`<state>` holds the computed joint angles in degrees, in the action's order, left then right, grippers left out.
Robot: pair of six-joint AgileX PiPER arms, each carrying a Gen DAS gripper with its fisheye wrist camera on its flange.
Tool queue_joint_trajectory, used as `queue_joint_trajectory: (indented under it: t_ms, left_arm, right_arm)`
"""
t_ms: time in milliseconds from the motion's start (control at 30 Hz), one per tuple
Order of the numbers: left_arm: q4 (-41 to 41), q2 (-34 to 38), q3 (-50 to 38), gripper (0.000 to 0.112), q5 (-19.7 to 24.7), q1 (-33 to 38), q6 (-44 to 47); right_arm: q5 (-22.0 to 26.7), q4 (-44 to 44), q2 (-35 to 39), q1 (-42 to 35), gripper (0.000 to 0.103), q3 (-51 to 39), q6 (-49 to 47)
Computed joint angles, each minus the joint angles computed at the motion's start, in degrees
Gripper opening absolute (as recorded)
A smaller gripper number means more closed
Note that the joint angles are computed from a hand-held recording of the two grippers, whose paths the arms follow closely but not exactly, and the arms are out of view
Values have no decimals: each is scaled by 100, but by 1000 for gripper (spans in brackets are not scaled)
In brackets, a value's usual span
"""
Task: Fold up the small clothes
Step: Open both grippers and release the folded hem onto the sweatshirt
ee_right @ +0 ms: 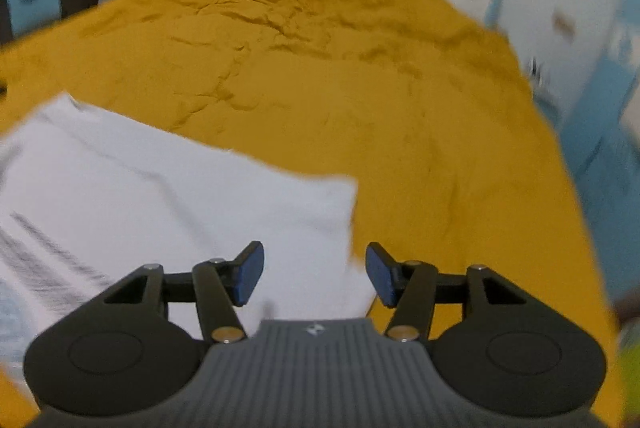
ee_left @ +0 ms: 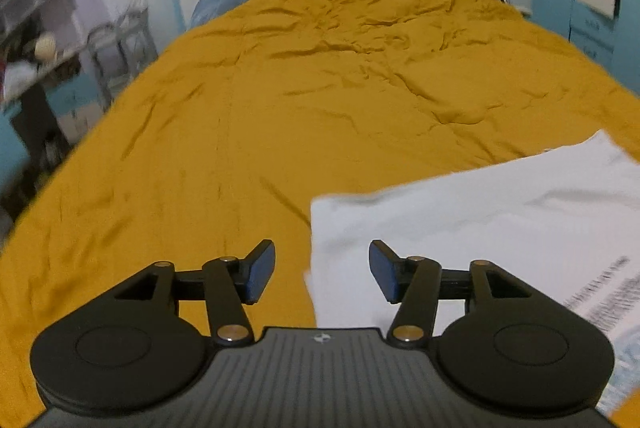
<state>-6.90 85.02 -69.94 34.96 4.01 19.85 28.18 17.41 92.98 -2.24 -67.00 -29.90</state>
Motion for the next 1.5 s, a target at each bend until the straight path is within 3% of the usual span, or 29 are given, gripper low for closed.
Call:
queue_joint_trajectory:
  t_ms: [167,333,400,467,567,633,733,767,800,833,867,900,1000,1067,1133,1233,1300,1367,1500]
  left_arm:
    - [-894,-852,804,64,550,576,475]
    - [-2097,-1487,1767,64,1039,1404,1262]
    - [-2611,-1540,2059,52,1181,1814,1595]
    - [-2975,-1671,2398,40,1028,2124,1806]
    - [-3893,-1561,2593,36,1338,2802,2434]
    - [-4398,-1374,2589,36,1669,3167,2690]
    - [-4263,-1033,2443,33,1750,3170,2307]
    - [-4193,-937,2428,29,1789,3154,2248]
    - [-4177,-895,2432,26,1780,3113,2201]
    - [-4171,-883,2411,22,1805,3104,2145]
    - [-4137,-883,2348,10,1858,3111,2067]
    - [-4035,-926,2264,7,1876,3089,1933]
    - [-3675,-1197,1958,6,1962,2965,1619]
    - [-3030,-1360,1831,2,1763,2675,916]
    - [-2842,-1432,1799,2,1765,2727,561]
    - [-3480,-1351,1957,7,2338,3279,860]
    - [-3724,-1251,2181,15,2537,3485,866]
    - [-4010,-1066,2397,22,2561,3603,886]
    - [-4891,-672,2917,34,2386,3853,1045]
  right_arm:
    - [411,564,-1078,-246,52,1141,110]
    - [322,1008,-2171,-642,52,2513,124]
    - [442,1564,-2464,-1068,51,2937,-251]
    - [521,2033,-2629,-1450,44,3275,-603]
    - [653,3032,-2484,-1970,34,3476,-1553]
    - [593,3295,-2477,-2059,32,3529,-1688]
    - [226,2928,-2465,-1637,26,3487,-1258]
    - [155,2813,-2445,-1543,19,3483,-1157]
    - [101,2709,-2384,-1436,6,3471,-1026]
    - [70,2479,-2397,-1411,0,3464,-785]
    - [77,2397,-2453,-1492,0,3484,-736]
    - [99,2387,-2542,-1545,0,3490,-711]
    - [115,2022,-2897,-1623,0,3441,-600]
    - [54,1466,-3016,-1447,0,3360,-221]
    - [276,1683,-3013,-1606,0,3301,-500]
    - [614,2292,-3023,-1889,1,3368,-1069]
    - [602,2396,-3033,-1882,10,3452,-1108]
    - [549,2540,-3031,-1864,20,3550,-1169]
    - [469,2626,-3021,-1817,20,3698,-1148]
